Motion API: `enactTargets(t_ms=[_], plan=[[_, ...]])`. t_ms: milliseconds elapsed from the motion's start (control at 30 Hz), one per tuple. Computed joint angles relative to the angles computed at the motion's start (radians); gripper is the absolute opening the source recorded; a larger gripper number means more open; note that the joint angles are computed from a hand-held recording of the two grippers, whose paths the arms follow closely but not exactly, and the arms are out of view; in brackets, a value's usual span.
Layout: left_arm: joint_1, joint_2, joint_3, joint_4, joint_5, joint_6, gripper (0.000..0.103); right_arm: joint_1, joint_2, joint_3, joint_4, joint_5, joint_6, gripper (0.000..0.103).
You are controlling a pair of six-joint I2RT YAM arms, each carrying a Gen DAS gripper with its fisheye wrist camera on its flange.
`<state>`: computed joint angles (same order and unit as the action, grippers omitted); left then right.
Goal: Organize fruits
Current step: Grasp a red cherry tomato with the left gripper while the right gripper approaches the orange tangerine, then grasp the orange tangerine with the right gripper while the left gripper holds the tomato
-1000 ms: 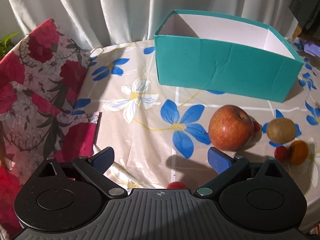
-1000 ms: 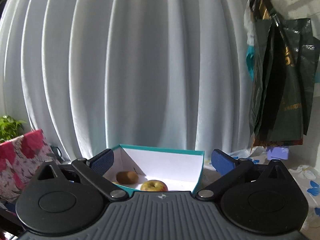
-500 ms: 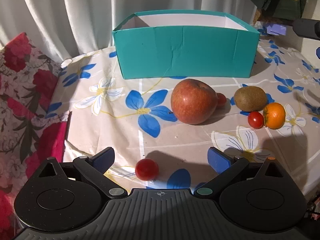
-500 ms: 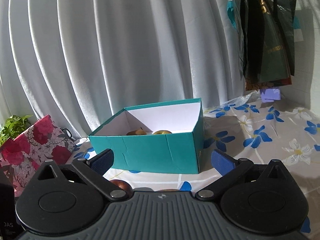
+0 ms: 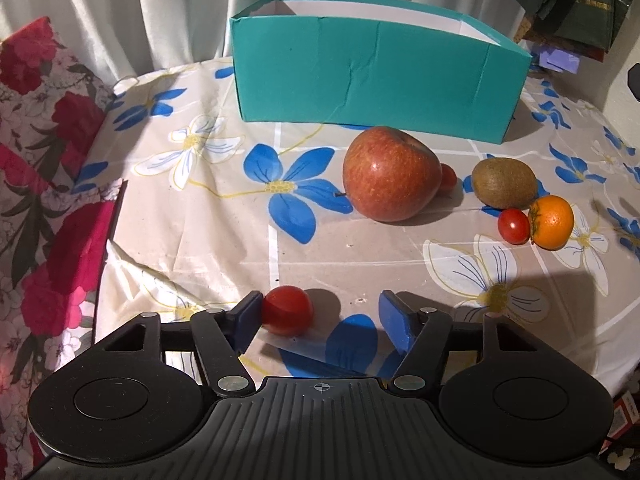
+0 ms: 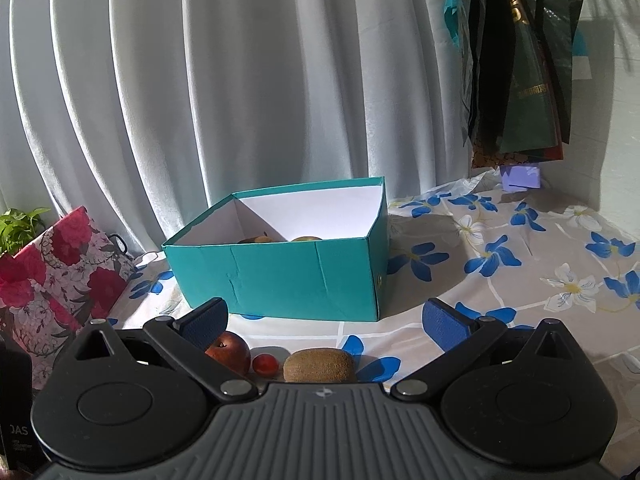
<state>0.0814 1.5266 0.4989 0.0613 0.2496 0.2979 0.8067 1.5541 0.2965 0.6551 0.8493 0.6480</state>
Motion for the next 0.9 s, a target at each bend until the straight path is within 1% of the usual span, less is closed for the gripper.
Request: enactTargets(t_ms=[67, 133, 167, 300, 433, 500, 533, 567, 600, 667, 733, 767, 833, 900], plan=[[0.007, -0.001, -0.005, 0.010, 0.006, 0.006, 0.062, 0.001, -0.004, 0.000, -0.007, -0.002, 0.004, 0.103], [0.014, 0.001, -0.002, 0.008, 0.014, 0.008, 0.061, 0.005, -0.002, 0.004, -0.013, -0.003, 0.004, 0.103], [0.018, 0.003, 0.000, 0.007, 0.019, 0.007, 0.059, 0.007, -0.002, 0.008, -0.019, -0.002, 0.003, 0.103], [0.030, 0.005, 0.012, -0.010, 0.026, 0.003, 0.054, 0.012, 0.008, 0.020, -0.021, 0.003, -0.009, 0.103], [0.038, 0.005, 0.017, -0.023, 0.034, 0.014, 0.052, 0.007, 0.011, 0.025, -0.022, -0.001, -0.003, 0.103], [0.042, 0.004, 0.018, -0.024, 0.033, 0.015, 0.047, 0.008, 0.013, 0.029, -0.025, 0.003, -0.004, 0.103], [0.044, 0.004, 0.021, -0.028, 0.034, 0.018, 0.041, 0.008, 0.014, 0.032, -0.027, 0.004, -0.005, 0.103], [0.048, 0.005, 0.026, -0.037, 0.034, 0.020, 0.032, 0.009, 0.016, 0.035, -0.029, 0.006, -0.005, 0.103], [0.052, 0.007, 0.035, -0.050, 0.039, 0.021, 0.029, 0.010, 0.019, 0.038, -0.032, 0.009, -0.005, 0.103], [0.058, 0.011, 0.048, -0.073, 0.049, 0.015, 0.028, 0.010, 0.025, 0.047, -0.046, 0.013, 0.001, 0.103], [0.048, 0.001, 0.055, -0.096, 0.031, 0.010, 0.028, 0.008, 0.032, 0.053, -0.056, 0.011, 0.005, 0.103], [0.045, -0.017, 0.058, -0.114, 0.030, 0.005, 0.028, 0.008, 0.036, 0.059, -0.070, 0.011, 0.008, 0.103], [0.052, -0.069, 0.063, -0.155, 0.067, 0.004, 0.028, 0.012, 0.049, 0.068, -0.086, 0.015, 0.007, 0.103], [0.044, -0.133, 0.067, -0.185, 0.079, -0.008, 0.028, 0.017, 0.077, 0.080, -0.092, 0.022, -0.001, 0.103]])
